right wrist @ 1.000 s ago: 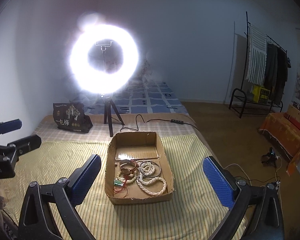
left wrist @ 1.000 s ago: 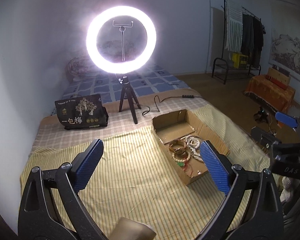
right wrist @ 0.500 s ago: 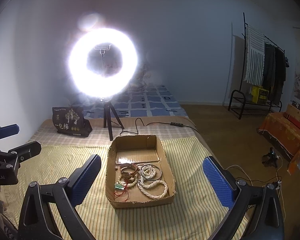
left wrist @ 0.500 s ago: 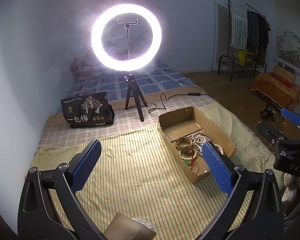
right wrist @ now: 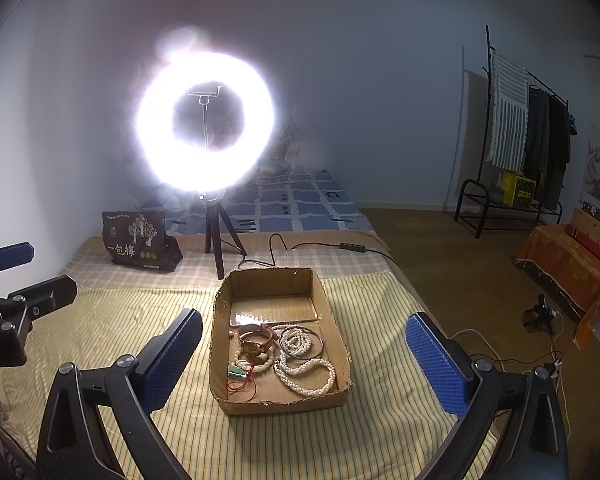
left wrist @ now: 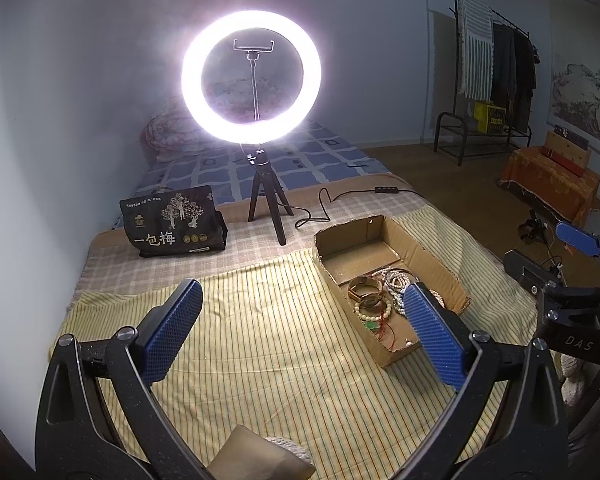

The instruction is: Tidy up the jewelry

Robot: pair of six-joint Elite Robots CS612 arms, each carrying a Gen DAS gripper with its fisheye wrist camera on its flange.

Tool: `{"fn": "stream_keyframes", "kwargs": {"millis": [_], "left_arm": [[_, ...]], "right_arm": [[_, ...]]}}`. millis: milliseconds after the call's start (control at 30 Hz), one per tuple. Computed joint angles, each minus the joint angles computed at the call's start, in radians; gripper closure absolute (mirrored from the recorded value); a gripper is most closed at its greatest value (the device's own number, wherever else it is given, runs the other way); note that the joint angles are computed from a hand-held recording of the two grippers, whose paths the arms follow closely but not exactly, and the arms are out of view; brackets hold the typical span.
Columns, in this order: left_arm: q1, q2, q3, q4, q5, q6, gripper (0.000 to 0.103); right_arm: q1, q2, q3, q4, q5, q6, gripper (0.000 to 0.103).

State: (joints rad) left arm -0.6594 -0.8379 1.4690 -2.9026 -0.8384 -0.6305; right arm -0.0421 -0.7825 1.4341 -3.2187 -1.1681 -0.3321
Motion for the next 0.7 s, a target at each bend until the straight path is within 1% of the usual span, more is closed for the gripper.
{"fn": "stream_keyframes", "kwargs": {"millis": [700], "left_arm": [[-0.004,0.0,-0.005,0.005,-0.007,0.013,0.001]], "right_arm": [[-0.003,0.002,-0.001,0.003,0.0,0.004,0.0]]}}
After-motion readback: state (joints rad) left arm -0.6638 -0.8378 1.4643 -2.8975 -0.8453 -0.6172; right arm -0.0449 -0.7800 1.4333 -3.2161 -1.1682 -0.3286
